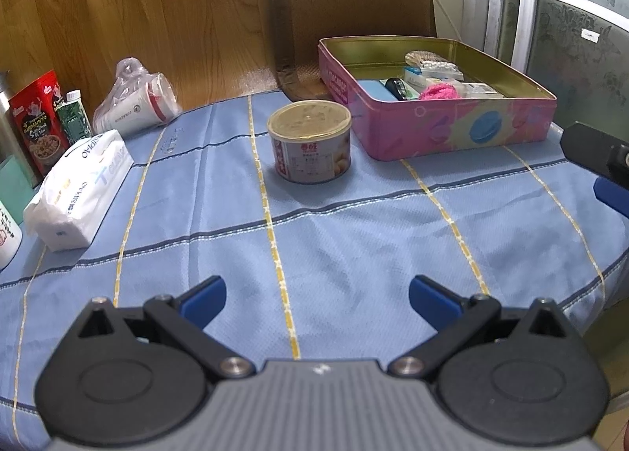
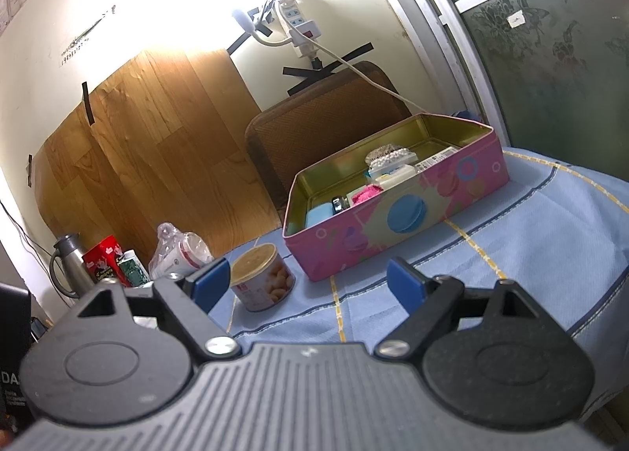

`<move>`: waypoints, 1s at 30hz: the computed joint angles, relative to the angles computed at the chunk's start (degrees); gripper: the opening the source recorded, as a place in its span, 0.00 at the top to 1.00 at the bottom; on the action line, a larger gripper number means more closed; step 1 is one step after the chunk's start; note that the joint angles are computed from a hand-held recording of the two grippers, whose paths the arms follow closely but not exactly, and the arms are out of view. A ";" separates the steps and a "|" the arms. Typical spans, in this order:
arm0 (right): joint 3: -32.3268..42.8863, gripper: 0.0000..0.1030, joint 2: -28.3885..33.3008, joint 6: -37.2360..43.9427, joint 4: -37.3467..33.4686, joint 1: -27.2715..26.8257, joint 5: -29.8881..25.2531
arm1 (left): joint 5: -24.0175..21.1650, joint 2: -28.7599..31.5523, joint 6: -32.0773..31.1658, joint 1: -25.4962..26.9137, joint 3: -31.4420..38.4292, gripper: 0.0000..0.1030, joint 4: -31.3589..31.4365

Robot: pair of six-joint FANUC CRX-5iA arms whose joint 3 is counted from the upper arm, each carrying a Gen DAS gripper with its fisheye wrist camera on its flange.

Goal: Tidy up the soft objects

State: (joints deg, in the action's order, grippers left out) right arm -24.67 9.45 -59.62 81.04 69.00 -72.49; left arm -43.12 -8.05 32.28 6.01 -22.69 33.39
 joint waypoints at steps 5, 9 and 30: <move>0.12 0.14 0.13 -0.03 -0.06 0.08 -0.16 | 0.17 0.04 0.84 -0.15 0.17 0.00 -0.87; 0.13 0.14 0.19 -0.06 -0.07 0.13 -0.33 | 0.75 0.00 1.47 -0.42 0.18 0.00 -1.53; -0.48 0.14 -0.10 -0.51 0.33 0.10 -0.31 | 2.13 -0.29 2.03 -0.66 -0.06 0.00 -2.51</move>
State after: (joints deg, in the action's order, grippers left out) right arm -25.15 9.36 -60.13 81.37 69.10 -72.80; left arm -41.00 -8.34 34.31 5.35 -22.74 30.87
